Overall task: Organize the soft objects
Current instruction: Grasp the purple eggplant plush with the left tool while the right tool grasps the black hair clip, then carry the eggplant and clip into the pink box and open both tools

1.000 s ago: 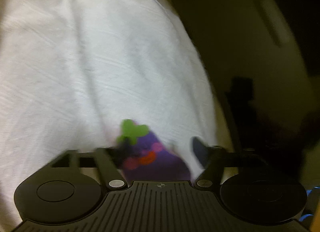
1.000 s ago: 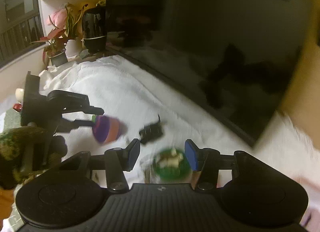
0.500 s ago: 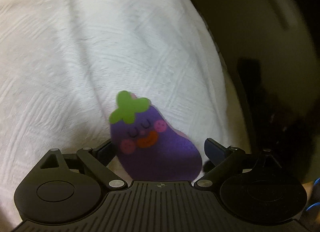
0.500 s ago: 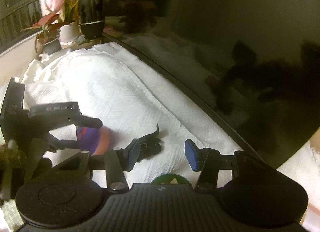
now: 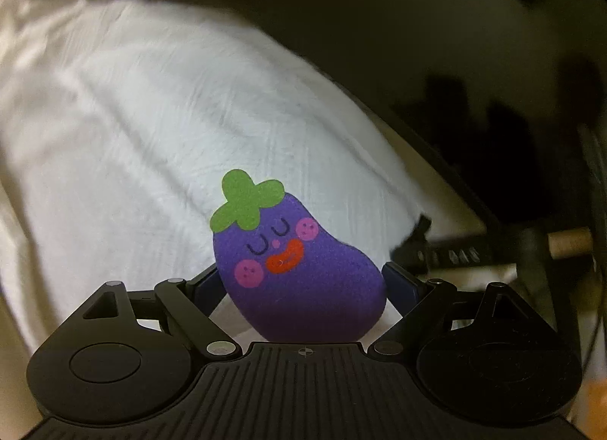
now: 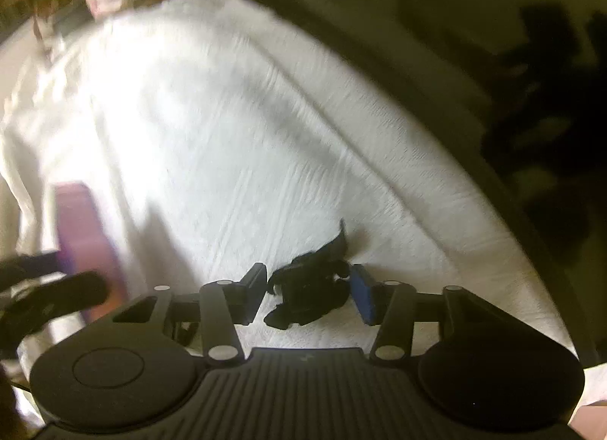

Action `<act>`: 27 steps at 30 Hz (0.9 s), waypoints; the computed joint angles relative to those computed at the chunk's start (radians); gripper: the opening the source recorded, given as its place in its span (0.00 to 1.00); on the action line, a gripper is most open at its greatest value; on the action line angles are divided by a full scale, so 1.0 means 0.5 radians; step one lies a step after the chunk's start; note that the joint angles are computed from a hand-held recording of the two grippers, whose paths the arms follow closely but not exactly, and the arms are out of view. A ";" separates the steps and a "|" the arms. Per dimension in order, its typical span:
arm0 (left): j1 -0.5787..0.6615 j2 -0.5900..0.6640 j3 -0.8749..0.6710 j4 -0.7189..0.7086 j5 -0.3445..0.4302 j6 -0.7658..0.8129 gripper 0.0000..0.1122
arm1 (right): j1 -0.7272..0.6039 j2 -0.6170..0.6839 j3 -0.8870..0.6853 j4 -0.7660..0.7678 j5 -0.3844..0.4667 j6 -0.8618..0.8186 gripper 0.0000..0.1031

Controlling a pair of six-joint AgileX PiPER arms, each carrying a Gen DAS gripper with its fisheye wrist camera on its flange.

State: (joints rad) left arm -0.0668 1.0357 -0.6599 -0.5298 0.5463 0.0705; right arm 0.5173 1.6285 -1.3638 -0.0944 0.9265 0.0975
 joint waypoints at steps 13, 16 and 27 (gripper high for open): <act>0.222 -0.049 -0.246 -0.864 0.296 0.763 0.81 | -0.129 -0.950 0.328 0.318 0.068 -0.301 0.30; 0.334 0.031 -0.189 -1.292 0.394 0.961 0.81 | -0.338 -1.145 0.380 0.477 0.157 -0.475 0.30; 0.026 0.023 -0.473 -0.632 0.289 0.295 0.81 | -0.898 -1.608 0.675 0.916 0.363 -0.971 0.30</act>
